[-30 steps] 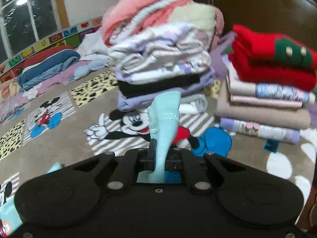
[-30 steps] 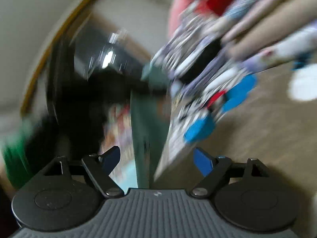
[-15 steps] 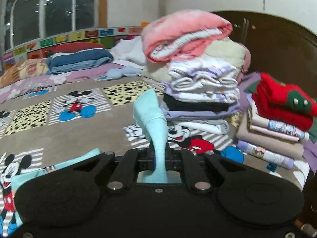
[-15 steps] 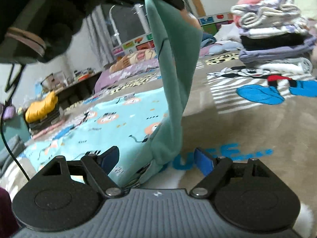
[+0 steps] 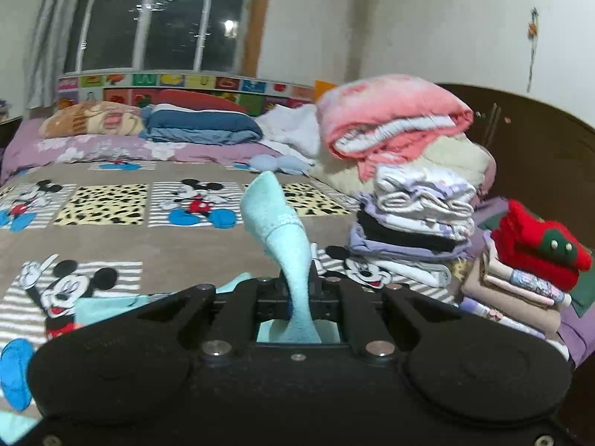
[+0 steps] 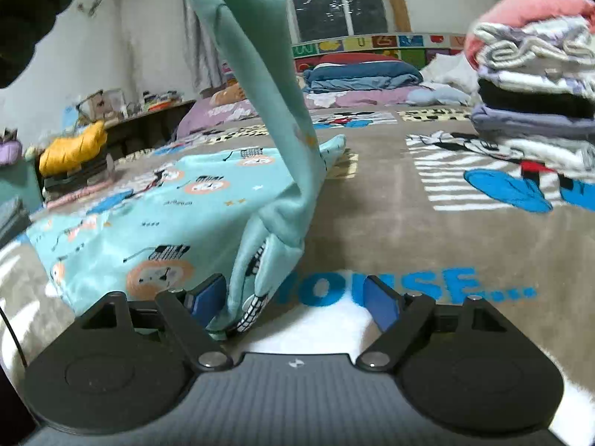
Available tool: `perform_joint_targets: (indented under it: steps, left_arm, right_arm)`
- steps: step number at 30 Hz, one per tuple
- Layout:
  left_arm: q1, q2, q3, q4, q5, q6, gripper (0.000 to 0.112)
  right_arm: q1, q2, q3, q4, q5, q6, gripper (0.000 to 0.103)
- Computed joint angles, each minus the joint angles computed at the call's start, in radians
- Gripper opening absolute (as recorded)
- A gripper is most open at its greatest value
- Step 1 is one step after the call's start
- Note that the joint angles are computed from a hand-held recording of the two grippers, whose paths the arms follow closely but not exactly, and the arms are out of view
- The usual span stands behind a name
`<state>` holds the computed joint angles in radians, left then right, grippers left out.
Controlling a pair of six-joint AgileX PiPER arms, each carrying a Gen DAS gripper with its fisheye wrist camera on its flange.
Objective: Fold clothes
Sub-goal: 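Lay the held cuff across the sweatshirt body and open the left gripper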
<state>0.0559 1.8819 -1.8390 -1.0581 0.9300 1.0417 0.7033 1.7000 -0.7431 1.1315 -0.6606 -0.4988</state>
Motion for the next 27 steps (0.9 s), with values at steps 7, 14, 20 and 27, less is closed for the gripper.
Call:
perform_joint_targets:
  steps: [7, 14, 20, 27]
  left_arm:
    - [0.131, 0.005, 0.058, -0.086, 0.037, 0.049, 0.001]
    - [0.229, 0.039, 0.11, -0.153, 0.064, 0.087, 0.001]
    - [0.297, 0.084, 0.145, -0.206, 0.07, 0.128, 0.001]
    - [0.35, 0.192, 0.107, -0.237, 0.082, 0.125, 0.001]
  right_arm:
    - [0.024, 0.008, -0.02, 0.085, -0.016, -0.088, 0.08]
    - [0.053, 0.024, -0.039, 0.149, -0.047, -0.171, 0.08]
    - [0.094, 0.037, -0.064, 0.232, -0.096, -0.287, 0.08]
    - [0.139, 0.045, -0.08, 0.287, -0.153, -0.401, 0.079]
